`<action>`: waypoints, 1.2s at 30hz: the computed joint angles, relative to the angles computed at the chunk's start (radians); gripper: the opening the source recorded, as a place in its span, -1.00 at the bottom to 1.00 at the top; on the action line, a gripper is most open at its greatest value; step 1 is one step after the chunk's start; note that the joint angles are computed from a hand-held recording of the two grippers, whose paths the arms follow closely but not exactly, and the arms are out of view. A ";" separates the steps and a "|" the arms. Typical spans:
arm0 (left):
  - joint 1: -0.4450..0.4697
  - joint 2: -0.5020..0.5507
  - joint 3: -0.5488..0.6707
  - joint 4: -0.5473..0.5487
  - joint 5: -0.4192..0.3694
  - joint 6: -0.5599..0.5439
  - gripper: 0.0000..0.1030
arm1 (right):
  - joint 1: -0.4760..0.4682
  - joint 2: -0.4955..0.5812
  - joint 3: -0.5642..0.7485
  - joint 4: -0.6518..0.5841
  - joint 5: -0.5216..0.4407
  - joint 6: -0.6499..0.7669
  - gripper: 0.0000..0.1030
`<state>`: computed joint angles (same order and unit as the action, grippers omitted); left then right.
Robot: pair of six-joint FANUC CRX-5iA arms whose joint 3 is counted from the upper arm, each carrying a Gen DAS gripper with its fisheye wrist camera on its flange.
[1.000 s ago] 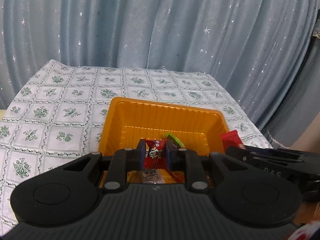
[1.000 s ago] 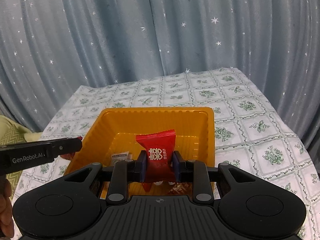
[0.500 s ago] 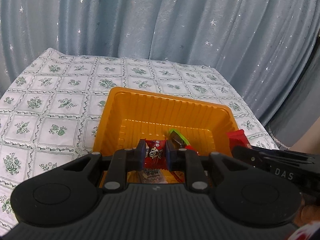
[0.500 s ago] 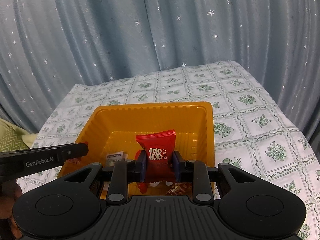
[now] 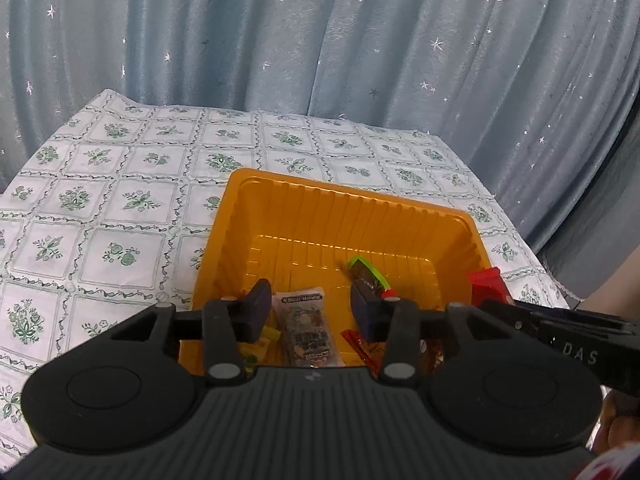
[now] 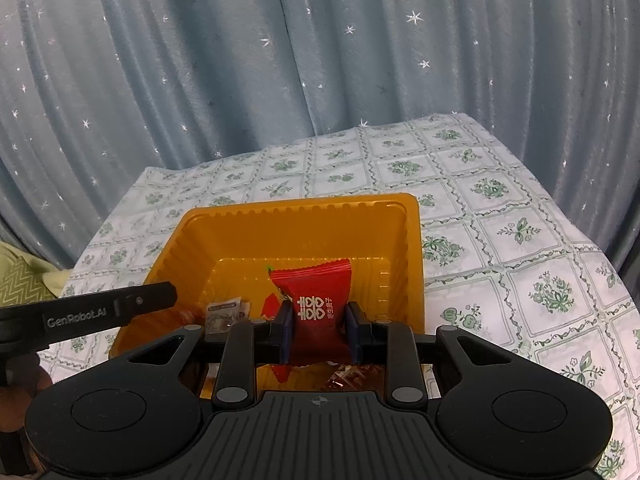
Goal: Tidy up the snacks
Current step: 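Open both tools to drop the red candies into the orange tray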
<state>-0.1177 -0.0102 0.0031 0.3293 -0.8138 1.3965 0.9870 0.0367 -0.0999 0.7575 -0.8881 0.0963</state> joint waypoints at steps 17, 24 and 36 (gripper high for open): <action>-0.008 -0.011 -0.002 -0.008 -0.017 -0.019 -0.22 | -0.002 0.010 0.019 0.002 0.001 0.002 -0.46; -0.004 -0.015 -0.008 -0.003 -0.019 -0.025 -0.19 | -0.010 0.012 0.005 0.037 0.021 -0.046 -0.43; 0.013 -0.076 -0.071 0.021 -0.014 -0.041 -0.11 | 0.007 -0.054 -0.073 0.076 0.020 -0.170 0.14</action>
<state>-0.1043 -0.0865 -0.0684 0.3502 -0.8274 1.3552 0.9944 -0.0174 -0.1733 0.8333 -0.8678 -0.0735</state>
